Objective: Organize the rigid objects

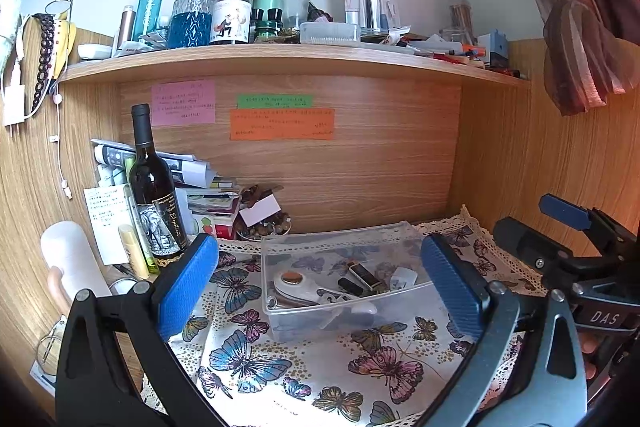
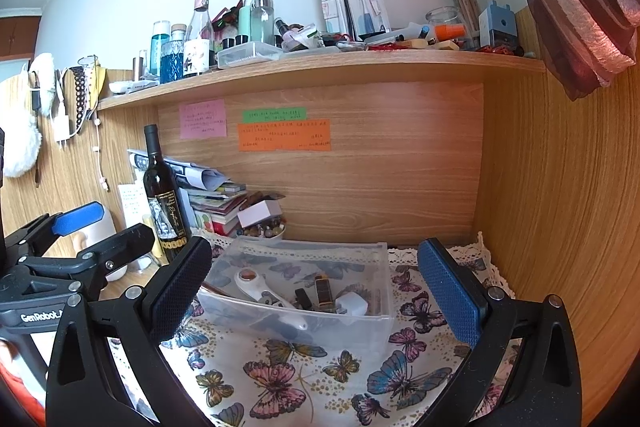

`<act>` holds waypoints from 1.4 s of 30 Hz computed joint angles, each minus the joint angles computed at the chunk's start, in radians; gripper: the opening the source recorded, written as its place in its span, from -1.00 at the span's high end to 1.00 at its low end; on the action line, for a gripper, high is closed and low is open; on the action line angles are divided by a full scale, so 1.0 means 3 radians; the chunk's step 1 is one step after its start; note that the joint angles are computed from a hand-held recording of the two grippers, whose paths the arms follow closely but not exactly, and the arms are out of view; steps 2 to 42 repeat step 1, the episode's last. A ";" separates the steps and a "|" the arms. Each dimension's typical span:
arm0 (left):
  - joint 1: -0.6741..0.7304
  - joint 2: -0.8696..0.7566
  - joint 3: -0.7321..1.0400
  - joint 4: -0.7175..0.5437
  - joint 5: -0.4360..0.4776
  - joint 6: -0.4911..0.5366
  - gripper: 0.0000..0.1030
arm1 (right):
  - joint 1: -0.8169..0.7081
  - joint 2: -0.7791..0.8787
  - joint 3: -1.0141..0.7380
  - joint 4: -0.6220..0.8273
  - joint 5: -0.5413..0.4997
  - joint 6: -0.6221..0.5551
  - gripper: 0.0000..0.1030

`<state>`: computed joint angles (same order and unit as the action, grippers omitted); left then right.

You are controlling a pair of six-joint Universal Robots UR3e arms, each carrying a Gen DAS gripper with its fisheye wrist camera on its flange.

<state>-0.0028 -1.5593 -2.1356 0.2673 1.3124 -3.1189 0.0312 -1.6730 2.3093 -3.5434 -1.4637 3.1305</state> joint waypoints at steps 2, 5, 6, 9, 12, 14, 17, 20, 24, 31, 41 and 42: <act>0.0004 -0.0012 0.0008 -0.0004 -0.0006 0.0004 -0.99 | -0.0001 0.0009 -0.0006 0.0003 -0.0006 0.0001 -0.99; 0.0004 -0.0012 0.0008 -0.0004 -0.0006 0.0004 -0.99 | -0.0001 0.0009 -0.0006 0.0003 -0.0006 0.0001 -0.99; 0.0004 -0.0012 0.0008 -0.0004 -0.0006 0.0004 -0.99 | -0.0001 0.0009 -0.0006 0.0003 -0.0006 0.0001 -0.99; 0.0004 -0.0012 0.0008 -0.0004 -0.0006 0.0004 -0.99 | -0.0001 0.0009 -0.0006 0.0003 -0.0006 0.0001 -0.99; 0.0004 -0.0012 0.0008 -0.0004 -0.0006 0.0004 -0.99 | -0.0001 0.0009 -0.0006 0.0003 -0.0006 0.0001 -0.99; 0.0004 -0.0012 0.0008 -0.0004 -0.0006 0.0004 -0.99 | -0.0001 0.0009 -0.0006 0.0003 -0.0006 0.0001 -0.99; 0.0004 -0.0012 0.0008 -0.0004 -0.0006 0.0004 -0.99 | -0.0001 0.0009 -0.0006 0.0003 -0.0006 0.0001 -0.99; 0.0004 -0.0012 0.0008 -0.0004 -0.0006 0.0004 -0.99 | -0.0001 0.0009 -0.0006 0.0003 -0.0006 0.0001 -0.99; 0.0004 -0.0012 0.0008 -0.0004 -0.0006 0.0004 -0.99 | -0.0001 0.0009 -0.0006 0.0003 -0.0006 0.0001 -0.99; 0.0004 -0.0012 0.0008 -0.0004 -0.0006 0.0004 -0.99 | -0.0001 0.0009 -0.0006 0.0003 -0.0006 0.0001 -0.99; 0.0004 -0.0012 0.0008 -0.0004 -0.0006 0.0004 -0.99 | -0.0001 0.0009 -0.0006 0.0003 -0.0006 0.0001 -0.99; 0.0004 -0.0012 0.0008 -0.0004 -0.0006 0.0004 -0.99 | -0.0001 0.0009 -0.0006 0.0003 -0.0006 0.0001 -0.99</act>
